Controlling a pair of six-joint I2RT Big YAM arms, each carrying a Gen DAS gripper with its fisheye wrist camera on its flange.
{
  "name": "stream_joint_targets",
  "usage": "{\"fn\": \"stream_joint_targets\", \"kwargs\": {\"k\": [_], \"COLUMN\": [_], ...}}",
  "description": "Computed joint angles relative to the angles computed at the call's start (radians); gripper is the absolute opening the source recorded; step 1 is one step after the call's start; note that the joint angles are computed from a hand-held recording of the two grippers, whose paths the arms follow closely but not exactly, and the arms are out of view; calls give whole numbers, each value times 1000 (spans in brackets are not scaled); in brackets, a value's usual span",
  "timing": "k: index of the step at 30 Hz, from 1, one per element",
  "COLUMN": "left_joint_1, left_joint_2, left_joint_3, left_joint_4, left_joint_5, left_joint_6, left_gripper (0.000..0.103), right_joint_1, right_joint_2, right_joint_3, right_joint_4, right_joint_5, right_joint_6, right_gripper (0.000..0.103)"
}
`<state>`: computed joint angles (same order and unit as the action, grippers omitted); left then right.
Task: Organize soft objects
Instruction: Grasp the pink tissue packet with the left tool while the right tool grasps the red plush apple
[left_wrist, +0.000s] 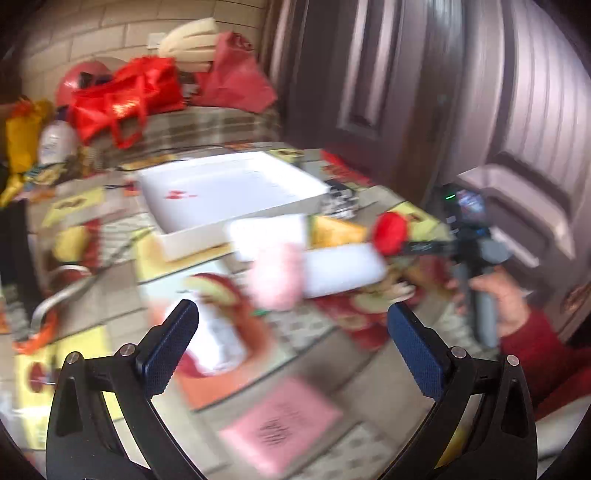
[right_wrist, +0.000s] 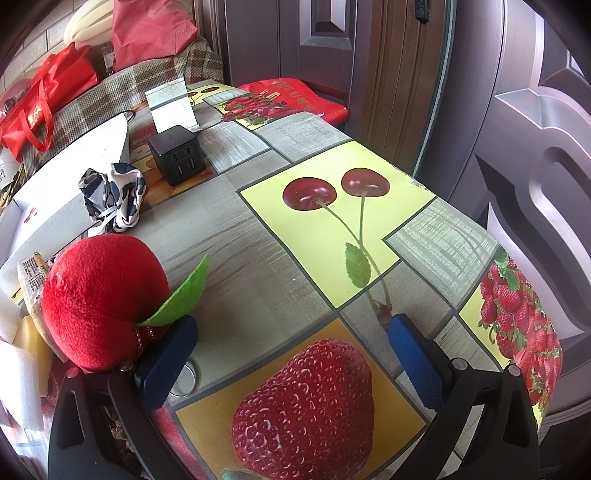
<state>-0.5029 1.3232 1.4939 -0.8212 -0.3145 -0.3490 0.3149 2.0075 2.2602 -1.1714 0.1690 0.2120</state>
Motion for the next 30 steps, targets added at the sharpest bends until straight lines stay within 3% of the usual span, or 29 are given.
{"fn": "stream_joint_targets", "kwargs": {"k": [6, 10, 12, 14, 16, 18, 20, 23, 26, 28, 29, 30], "left_joint_1": [1, -24, -18, 4, 8, 10, -3, -21, -20, -16, -20, -26], "left_joint_2": [11, 46, 56, 65, 82, 86, 92, 92, 85, 84, 86, 86], "left_joint_3": [-16, -26, -25, -18, -4, 3, 13, 15, 4, -1, 2, 3], "left_joint_4": [-177, -228, -231, -235, -249, -239, -239, -231, -211, -197, -198, -197], "left_joint_5": [74, 89, 96, 138, 147, 164, 152, 141, 169, 198, 187, 173], "left_joint_6": [199, 227, 221, 205, 204, 213, 227, 238, 229, 217, 218, 224], "left_gripper": [103, 101, 94, 88, 83, 83, 83, 78, 65, 51, 51, 50], "right_joint_1": [4, 1, -15, -48, -63, -61, -40, 2, 25, 39, 43, 46], "right_joint_2": [6, -8, -62, -152, -218, -250, -236, -175, -117, -76, -53, -36], "right_joint_3": [13, -7, -89, -232, -340, -387, -351, -244, -152, -94, -59, -33], "right_joint_4": [-8, 11, 98, 266, 417, 503, 470, 350, 253, 200, 166, 135], "right_joint_5": [3, -16, -111, -295, -403, -464, -452, -407, -443, -466, -456, -449], "right_joint_6": [2, 5, 10, 38, 42, -1, -62, -163, -188, -188, -198, -209], "right_gripper": [103, 103, 103, 103, 103, 103, 103, 103, 103, 103, 101, 89]}}
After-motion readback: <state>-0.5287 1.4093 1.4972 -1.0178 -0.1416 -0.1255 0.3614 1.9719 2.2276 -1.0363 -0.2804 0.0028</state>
